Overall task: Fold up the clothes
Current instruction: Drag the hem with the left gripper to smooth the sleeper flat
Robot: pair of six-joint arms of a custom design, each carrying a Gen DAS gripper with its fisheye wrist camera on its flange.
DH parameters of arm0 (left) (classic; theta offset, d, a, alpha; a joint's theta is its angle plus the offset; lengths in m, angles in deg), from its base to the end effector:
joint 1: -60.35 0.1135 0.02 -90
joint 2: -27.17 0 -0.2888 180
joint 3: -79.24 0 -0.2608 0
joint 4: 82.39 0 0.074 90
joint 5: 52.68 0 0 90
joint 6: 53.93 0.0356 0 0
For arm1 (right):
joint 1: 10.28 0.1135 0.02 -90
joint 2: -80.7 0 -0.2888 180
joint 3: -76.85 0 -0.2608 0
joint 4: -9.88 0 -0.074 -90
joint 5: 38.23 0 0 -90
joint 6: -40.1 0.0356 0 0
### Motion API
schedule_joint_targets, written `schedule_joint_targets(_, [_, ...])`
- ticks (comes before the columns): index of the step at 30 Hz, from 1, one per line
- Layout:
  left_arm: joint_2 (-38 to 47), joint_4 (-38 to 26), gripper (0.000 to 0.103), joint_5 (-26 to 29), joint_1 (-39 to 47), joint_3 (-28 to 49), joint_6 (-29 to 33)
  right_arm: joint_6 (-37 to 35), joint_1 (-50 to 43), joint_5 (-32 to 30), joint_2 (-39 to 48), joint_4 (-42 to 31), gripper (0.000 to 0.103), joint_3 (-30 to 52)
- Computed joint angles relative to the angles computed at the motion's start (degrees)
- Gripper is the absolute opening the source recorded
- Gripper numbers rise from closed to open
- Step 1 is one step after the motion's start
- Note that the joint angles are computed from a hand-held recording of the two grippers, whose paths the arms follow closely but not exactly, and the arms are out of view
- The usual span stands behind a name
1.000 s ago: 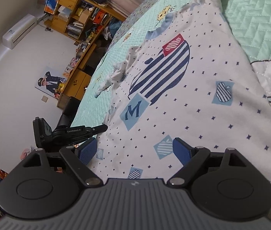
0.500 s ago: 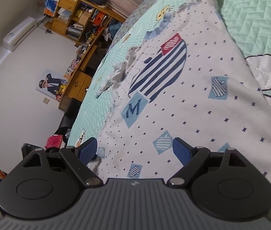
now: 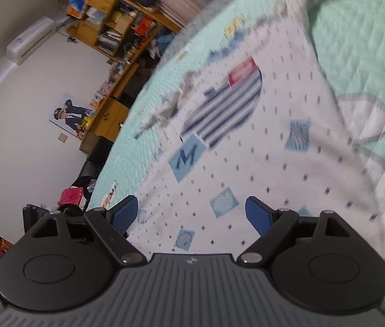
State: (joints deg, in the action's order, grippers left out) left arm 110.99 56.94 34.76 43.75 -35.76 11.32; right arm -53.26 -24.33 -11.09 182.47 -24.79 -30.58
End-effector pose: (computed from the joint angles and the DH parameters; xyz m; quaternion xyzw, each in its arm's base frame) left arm 0.2797 -0.0817 0.2221 -0.0744 0.9617 -0.0727 0.2537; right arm 0.3436 -0.0533 0.1880 -0.0399 0.8386 0.4729 0.2675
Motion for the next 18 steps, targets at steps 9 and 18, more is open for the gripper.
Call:
schedule_joint_targets(9, [1.7, -4.5, 0.024, -2.0, -0.5, 1.4, -0.1, -10.0, -7.5, 2.2, 4.2, -12.5, 0.084, 3.3])
schedule_joint_targets(18, [-3.4, -0.5, 0.062, 1.4, 3.6, 0.8, -5.1, -9.5, -9.8, 0.0, 1.4, -13.1, 0.087, 3.1])
